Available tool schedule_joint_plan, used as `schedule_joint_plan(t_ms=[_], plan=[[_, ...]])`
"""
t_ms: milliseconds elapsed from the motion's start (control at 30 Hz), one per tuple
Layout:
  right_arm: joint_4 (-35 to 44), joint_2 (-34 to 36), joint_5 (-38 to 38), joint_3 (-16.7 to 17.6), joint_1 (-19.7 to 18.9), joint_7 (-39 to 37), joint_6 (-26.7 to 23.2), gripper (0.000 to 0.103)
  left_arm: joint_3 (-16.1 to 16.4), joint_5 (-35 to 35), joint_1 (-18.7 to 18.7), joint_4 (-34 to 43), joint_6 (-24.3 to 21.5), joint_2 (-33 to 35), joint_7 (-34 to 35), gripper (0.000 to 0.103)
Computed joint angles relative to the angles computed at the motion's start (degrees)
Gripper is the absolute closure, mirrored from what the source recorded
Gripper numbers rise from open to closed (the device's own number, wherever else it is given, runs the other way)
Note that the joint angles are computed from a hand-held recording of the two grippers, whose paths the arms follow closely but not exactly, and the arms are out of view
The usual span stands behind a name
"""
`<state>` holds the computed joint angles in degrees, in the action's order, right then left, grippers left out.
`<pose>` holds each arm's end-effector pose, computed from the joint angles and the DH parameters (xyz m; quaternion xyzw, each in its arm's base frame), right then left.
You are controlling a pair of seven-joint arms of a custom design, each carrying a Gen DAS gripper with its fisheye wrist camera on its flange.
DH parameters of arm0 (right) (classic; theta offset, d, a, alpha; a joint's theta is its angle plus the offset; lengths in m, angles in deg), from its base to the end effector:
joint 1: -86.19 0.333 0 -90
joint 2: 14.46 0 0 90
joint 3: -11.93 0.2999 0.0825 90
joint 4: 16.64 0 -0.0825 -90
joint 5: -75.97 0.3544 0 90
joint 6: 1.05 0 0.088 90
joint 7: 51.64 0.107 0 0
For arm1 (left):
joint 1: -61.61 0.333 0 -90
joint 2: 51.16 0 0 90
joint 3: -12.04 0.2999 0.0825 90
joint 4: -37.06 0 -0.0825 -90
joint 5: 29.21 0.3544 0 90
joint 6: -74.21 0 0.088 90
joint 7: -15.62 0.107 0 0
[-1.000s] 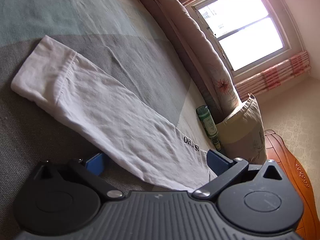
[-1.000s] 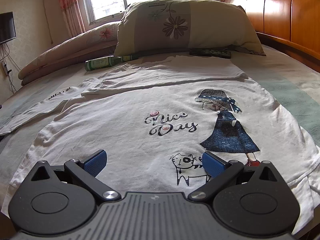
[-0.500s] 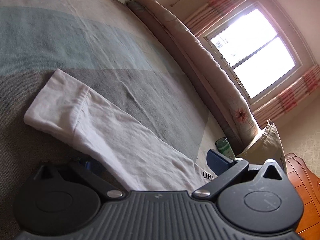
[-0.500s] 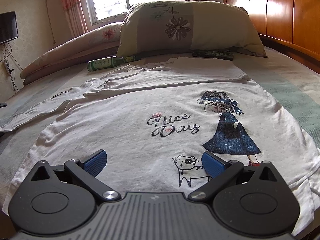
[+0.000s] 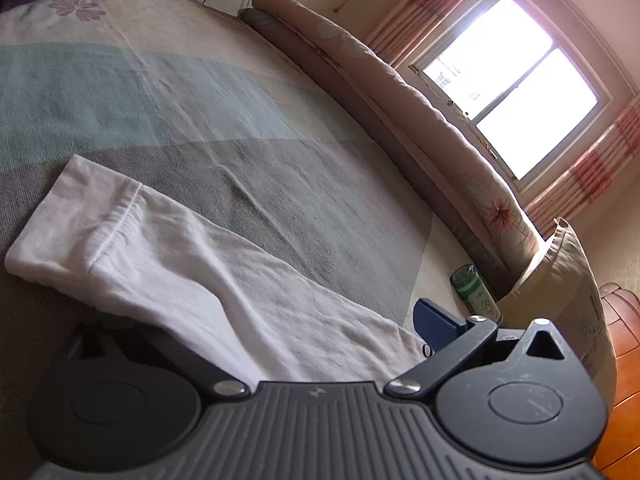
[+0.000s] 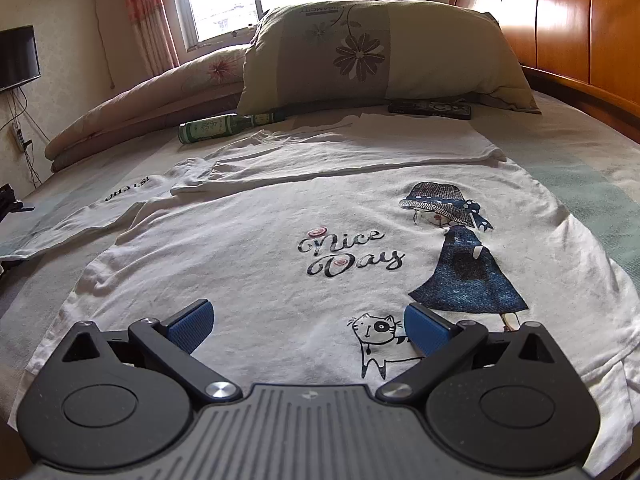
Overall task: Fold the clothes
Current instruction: 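Move the open left gripper to the cuff of the lettered sleeve, then close the left gripper on the sleeve cuff and lift it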
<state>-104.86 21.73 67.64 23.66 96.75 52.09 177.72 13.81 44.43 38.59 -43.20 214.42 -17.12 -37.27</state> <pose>0.6749 0.2499 0.4107 -0.6837 0.5637 -0.2018 0.4171 0.6689 -0.2647 0.4076 -0.8455 0.1412 -0.4331 0.2785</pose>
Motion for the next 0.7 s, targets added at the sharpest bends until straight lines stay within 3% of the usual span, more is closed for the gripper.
schedule_joint_plan(t_ms=[133, 300, 500, 567, 600, 700], plan=[[-0.94, -0.52, -0.59, -1.04, 0.68, 0.12, 1.26, 0.000, 0.85, 1.98, -0.64, -0.39, -1.49, -0.47, -6.17, 0.001], [-0.04, 0.28, -0.11, 1.92, -1.56, -1.04, 0.54, 0.000, 1.23, 6.82, -1.10, -0.49, -0.93, -1.49, -5.68, 0.001], [-0.23, 0.19, -0.94, 4.12, -2.79, -3.73, -0.02, 0.000, 0.42, 7.63, -0.08, -0.42, 0.60, -1.95, -4.16, 0.001], [-0.58, 0.21, 1.24, 9.91, -6.82, -7.79, -1.62, 0.000, 0.06, 6.78, 0.13, 0.50, 0.90, -1.57, -2.36, 0.001], [-0.45, 0.08, 2.14, 11.13, -7.56, -9.03, -2.69, 0.000, -0.05, 6.30, 0.17, 0.98, 1.06, -1.37, -1.42, 0.001], [2.17, -1.09, 3.29, 7.87, -4.03, -9.05, -9.51, 0.000, -0.18, 4.91, 0.01, 3.15, 1.19, -0.49, 3.43, 0.001]])
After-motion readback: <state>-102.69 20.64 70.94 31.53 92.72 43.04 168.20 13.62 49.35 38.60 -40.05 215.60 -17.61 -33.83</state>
